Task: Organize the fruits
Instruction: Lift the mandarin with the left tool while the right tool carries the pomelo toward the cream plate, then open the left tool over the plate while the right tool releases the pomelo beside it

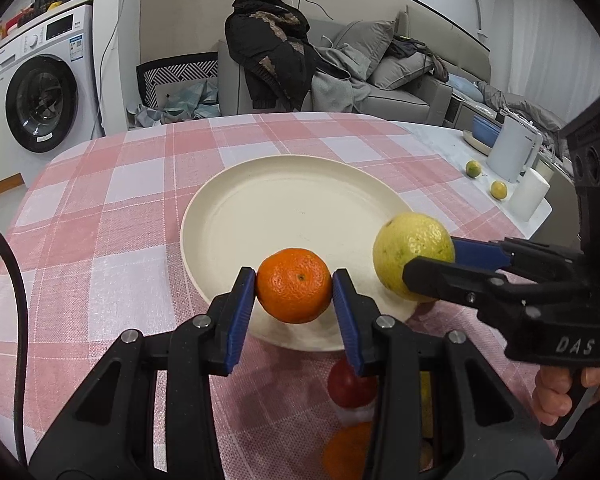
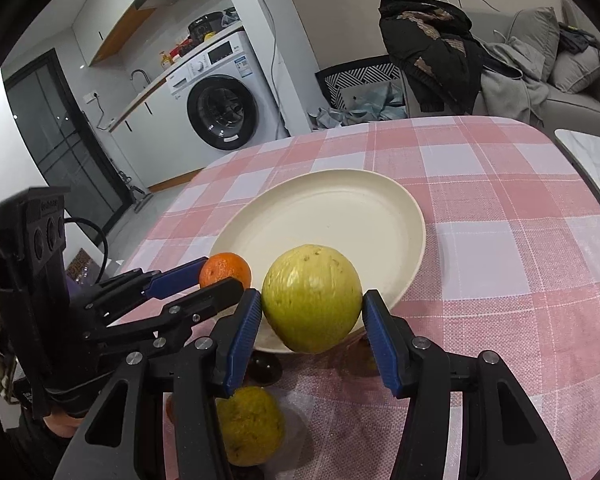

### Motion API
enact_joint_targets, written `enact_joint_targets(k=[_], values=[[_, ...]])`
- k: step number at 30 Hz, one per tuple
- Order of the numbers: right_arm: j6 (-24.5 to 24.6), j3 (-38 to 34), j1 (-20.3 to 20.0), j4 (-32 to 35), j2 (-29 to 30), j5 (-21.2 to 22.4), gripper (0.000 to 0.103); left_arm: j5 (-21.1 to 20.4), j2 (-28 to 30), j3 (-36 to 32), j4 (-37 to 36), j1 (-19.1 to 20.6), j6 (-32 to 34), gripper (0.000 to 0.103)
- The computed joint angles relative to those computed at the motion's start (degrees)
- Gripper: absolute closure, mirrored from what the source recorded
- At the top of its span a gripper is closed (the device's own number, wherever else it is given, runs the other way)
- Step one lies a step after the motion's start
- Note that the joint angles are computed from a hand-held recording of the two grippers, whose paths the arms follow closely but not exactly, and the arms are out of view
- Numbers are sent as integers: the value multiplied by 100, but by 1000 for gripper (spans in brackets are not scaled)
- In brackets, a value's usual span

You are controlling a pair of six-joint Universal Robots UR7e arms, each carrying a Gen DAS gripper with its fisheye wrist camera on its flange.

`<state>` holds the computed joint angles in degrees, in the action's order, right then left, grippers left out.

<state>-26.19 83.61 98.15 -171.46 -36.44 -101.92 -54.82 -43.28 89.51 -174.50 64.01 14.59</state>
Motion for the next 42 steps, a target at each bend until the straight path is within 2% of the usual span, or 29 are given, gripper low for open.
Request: enact_joint_targets(k=[6,10,13,15,16,17,18,19,20,23,27,34,42], values=[[30,-68,13,79,58,-10,50,-43,31,-112,82,73,-65,66],[-88,72,21,-119,-26,174,50,-59,-2,-51,-93,63,-36,66],[-270,183,85,-314,-71,-1,50,-38,-70,47,-235,34,-26,65],[-396,286,108,-415,-128,-68,48,22,-123,161,-425,-8,59,53],[-453,336,115,-441,-158,-100,43,57,-167,232,-506,-33,76,48],[-502,407,121,-482,-199,-123,33,87,-210,306,-596,-56,83,36],[-526,466,121,-539,-229,-120,27,116,-262,391,-686,-84,85,26],[-553,553,115,-628,-275,-90,18,139,-325,497,-811,-112,103,22],[-582,640,109,-727,-321,-63,14,144,-383,604,-942,-138,134,18],[-667,815,117,-898,-419,-98,3,288,-555,893,-1156,-249,229,16],[-859,1056,115,-1119,-552,-2,0,459,-781,1326,-1573,-414,396,2],[-881,1426,125,-1494,-764,52,0,554,-1208,1996,-2016,-642,379,1],[-933,1783,151,-1752,-963,-48,0,674,-1530,2476,-2146,-818,384,1]])
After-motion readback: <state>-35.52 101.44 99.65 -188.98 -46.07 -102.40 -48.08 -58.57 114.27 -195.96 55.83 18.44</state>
